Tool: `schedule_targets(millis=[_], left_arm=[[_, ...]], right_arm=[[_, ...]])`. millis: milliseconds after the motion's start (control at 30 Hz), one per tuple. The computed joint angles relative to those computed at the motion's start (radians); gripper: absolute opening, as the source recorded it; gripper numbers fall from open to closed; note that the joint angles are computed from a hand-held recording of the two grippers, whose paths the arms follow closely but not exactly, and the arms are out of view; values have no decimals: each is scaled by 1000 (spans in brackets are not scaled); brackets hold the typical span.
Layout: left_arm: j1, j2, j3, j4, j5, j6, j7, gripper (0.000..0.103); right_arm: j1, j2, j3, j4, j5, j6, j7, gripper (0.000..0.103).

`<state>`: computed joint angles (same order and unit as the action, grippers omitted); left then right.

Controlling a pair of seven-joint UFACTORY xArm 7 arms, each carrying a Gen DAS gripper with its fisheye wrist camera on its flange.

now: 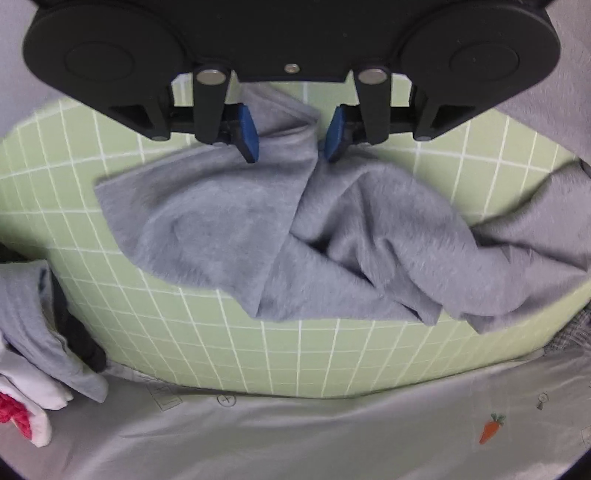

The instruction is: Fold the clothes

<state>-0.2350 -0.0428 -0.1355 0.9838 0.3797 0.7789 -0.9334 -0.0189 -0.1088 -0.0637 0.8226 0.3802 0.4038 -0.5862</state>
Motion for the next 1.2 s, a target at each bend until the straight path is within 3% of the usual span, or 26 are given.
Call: schedule_targets(millis=[33, 67, 133, 333, 500, 633, 700, 767, 833, 900, 1033, 1200], left_arm=[[0, 15, 0, 12, 4, 6, 7, 87], [0, 26, 1, 23, 16, 14, 2, 92], [1, 47, 9, 48, 12, 29, 1, 97], [12, 94, 36, 105, -36, 47, -8, 103], [22, 118, 49, 140, -72, 43, 73, 103], [24, 130, 53, 163, -98, 62, 112, 103], [22, 134, 53, 169, -103, 67, 117, 103], [21, 133, 54, 171, -106, 70, 118, 103], [20, 128, 55, 163, -104, 64, 120, 103], [20, 124, 55, 156, -101, 58, 121, 103], [23, 116, 53, 146, -108, 54, 148, 103], [27, 97, 52, 119, -108, 30, 179, 103]], right_arm=[[7, 17, -17, 26, 45, 30, -73, 7], [4, 33, -22, 49, 62, 44, -118, 3], [-11, 73, -17, 99, 52, 45, -168, 3], [-69, 258, 27, 329, 58, -71, -217, 3], [-96, 526, 47, 652, -53, -197, -136, 3], [-56, 775, -26, 991, -159, -127, 42, 4], [-54, 834, -38, 1083, -176, -78, 129, 10], [-56, 824, -37, 1056, -177, -100, 204, 30], [-63, 753, -29, 931, -163, -160, 274, 45], [-83, 677, -13, 802, -145, -200, 331, 46], [-55, 580, -75, 619, -194, -226, 477, 58], [-96, 547, -51, 545, -219, -218, 578, 61]])
